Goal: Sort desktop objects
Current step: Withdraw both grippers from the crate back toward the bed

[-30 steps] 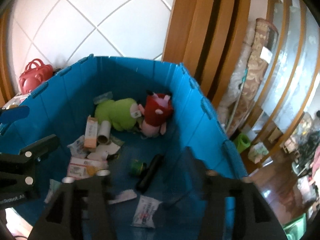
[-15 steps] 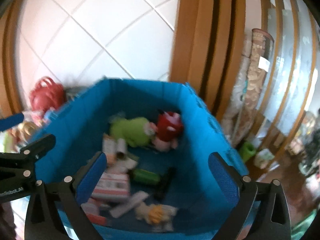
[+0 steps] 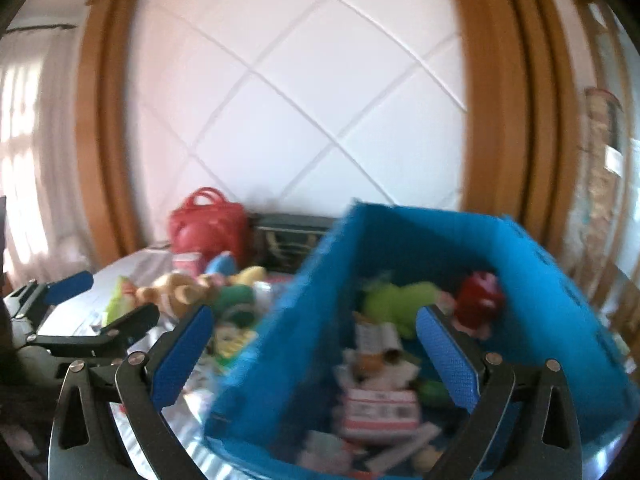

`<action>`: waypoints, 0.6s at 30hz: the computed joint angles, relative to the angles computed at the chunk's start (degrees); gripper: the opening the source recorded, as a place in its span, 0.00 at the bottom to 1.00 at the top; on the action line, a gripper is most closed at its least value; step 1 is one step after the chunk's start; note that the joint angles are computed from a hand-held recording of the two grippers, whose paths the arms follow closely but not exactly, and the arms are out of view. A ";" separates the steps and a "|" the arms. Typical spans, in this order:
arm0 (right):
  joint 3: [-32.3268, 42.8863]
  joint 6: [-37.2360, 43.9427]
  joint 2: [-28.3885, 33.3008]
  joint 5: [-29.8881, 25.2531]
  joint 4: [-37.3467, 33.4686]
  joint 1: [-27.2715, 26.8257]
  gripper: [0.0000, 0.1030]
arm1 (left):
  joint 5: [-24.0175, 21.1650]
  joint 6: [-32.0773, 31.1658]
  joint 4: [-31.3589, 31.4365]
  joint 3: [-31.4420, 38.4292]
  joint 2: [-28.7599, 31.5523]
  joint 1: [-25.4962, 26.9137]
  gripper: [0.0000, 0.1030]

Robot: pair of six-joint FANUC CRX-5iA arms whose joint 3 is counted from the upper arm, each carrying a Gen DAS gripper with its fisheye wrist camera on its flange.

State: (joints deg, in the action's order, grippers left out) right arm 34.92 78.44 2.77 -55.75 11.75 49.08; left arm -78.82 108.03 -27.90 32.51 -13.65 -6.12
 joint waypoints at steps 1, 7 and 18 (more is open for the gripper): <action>-1.04 -0.28 -0.29 1.38 0.75 1.46 1.00 | 0.31 -0.42 0.57 -1.68 -1.42 2.00 0.94; -1.94 1.70 0.92 3.76 -0.35 8.31 1.00 | 3.31 -7.31 11.83 -13.40 -10.34 22.29 0.94; 1.75 2.65 9.52 -4.55 -2.77 14.48 1.00 | 3.18 -21.22 27.06 -30.30 -16.94 50.82 0.94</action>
